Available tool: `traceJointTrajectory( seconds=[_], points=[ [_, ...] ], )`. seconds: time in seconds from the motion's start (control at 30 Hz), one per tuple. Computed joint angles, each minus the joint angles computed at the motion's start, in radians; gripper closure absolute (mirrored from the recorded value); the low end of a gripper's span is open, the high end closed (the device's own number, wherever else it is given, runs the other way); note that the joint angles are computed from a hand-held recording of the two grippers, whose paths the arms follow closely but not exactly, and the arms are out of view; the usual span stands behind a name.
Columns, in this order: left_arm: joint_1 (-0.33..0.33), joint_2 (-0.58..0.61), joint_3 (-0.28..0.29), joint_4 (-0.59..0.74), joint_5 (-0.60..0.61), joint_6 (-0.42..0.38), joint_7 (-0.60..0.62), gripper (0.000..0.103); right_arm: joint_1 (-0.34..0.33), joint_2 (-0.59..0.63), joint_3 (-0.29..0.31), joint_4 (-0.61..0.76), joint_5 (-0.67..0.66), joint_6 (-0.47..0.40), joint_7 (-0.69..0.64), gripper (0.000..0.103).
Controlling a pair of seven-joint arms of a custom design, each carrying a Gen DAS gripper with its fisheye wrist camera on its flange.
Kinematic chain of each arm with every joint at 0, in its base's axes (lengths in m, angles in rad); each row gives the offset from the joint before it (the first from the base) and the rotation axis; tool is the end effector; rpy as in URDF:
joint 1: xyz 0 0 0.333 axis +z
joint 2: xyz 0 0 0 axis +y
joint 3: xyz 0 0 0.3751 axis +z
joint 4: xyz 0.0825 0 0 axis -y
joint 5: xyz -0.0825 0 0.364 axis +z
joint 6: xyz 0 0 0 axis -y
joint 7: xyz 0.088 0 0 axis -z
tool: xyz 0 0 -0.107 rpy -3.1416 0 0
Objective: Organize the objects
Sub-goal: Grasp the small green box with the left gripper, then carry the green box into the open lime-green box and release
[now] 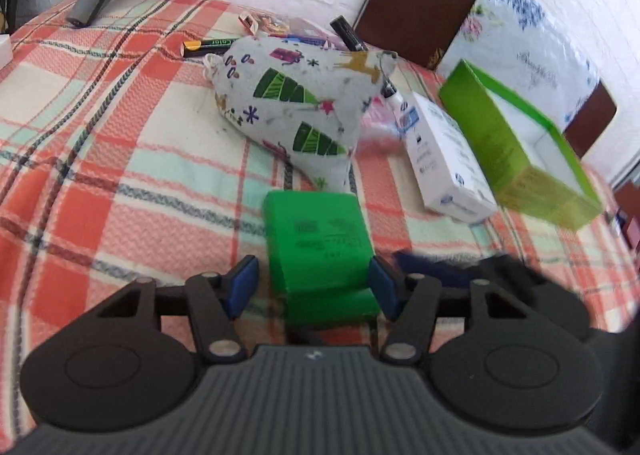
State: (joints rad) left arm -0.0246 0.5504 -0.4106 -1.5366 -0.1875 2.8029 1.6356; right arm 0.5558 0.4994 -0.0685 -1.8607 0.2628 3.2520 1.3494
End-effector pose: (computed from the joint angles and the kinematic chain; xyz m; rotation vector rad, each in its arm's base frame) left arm 0.7169 -0.2379 0.5010 -1.7328 2.1366 -1.1410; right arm 0.6293 0.3143 0.4229 -1.9752 1.2288 -0.6107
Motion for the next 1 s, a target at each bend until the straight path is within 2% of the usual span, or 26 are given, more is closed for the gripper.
traceJointTrajectory(
  seconds=[0.03,0.07,0.13,0.2,0.23,0.3,0.37,0.4,0.43,0.47,0.5,0.53,0.57,0.6,0.7,0.83,0.9,1.0],
  points=[
    [0.002,0.003,-0.006,0.003,-0.002,0.001,0.006,0.052,-0.034,0.011,0.040,0.019,0.013,0.000,-0.003,0.032],
    [-0.008,0.000,0.006,0.001,0.003,0.012,-0.008,0.054,-0.040,0.015,0.044,0.027,0.007,-0.005,0.002,0.035],
    [-0.015,-0.006,0.011,-0.003,0.010,0.022,-0.025,0.058,0.023,0.015,-0.034,0.030,0.011,-0.016,0.023,0.041],
    [0.000,-0.012,-0.015,-0.005,-0.005,0.020,-0.015,0.063,0.061,0.002,-0.089,0.010,0.017,-0.011,0.049,0.048],
    [0.006,-0.017,-0.028,-0.010,-0.012,0.029,-0.004,0.066,0.104,-0.006,-0.143,-0.010,0.018,0.005,0.063,0.054],
    [0.012,-0.021,-0.060,-0.012,-0.019,0.056,0.034,0.068,0.185,-0.018,-0.247,-0.054,0.025,0.055,0.063,0.057],
    [0.029,-0.007,-0.117,0.007,-0.033,0.069,0.101,0.069,0.287,-0.011,-0.375,-0.077,0.074,0.089,0.049,0.061],
    [0.049,0.013,-0.168,0.029,-0.050,0.058,0.156,0.070,0.309,-0.013,-0.404,-0.086,0.097,0.109,0.039,0.063],
    [0.064,0.034,-0.215,0.057,-0.078,0.035,0.215,0.075,0.310,-0.023,-0.409,-0.099,0.111,0.135,0.026,0.067],
    [0.053,0.044,-0.228,0.076,-0.082,0.033,0.241,0.075,0.340,-0.024,-0.449,-0.110,0.118,0.155,0.022,0.066],
    [0.020,0.042,-0.206,0.085,-0.069,0.061,0.244,0.074,0.406,-0.006,-0.524,-0.110,0.185,0.169,-0.021,0.066],
    [-0.004,0.052,-0.194,0.111,-0.060,0.059,0.254,0.074,0.440,0.007,-0.573,-0.111,0.215,0.180,-0.037,0.066],
    [-0.017,0.072,-0.196,0.149,-0.056,0.038,0.270,0.074,0.453,0.016,-0.598,-0.108,0.241,0.182,-0.052,0.066],
    [-0.029,0.088,-0.193,0.183,-0.058,0.016,0.275,0.074,0.457,0.019,-0.612,-0.106,0.262,0.176,-0.064,0.067],
    [-0.064,0.114,-0.155,0.243,-0.081,-0.049,0.243,0.074,0.380,-0.013,-0.538,-0.117,0.277,0.168,-0.083,0.067],
    [-0.099,0.125,-0.101,0.266,-0.085,-0.097,0.211,0.075,0.332,-0.015,-0.479,-0.130,0.304,0.187,-0.128,0.070],
    [-0.102,0.134,-0.107,0.286,-0.100,-0.105,0.223,0.076,0.324,-0.005,-0.466,-0.124,0.324,0.206,-0.153,0.074],
    [-0.085,0.158,-0.159,0.328,-0.147,-0.123,0.297,0.078,0.287,0.001,-0.426,-0.107,0.334,0.227,-0.189,0.076]
  ],
)
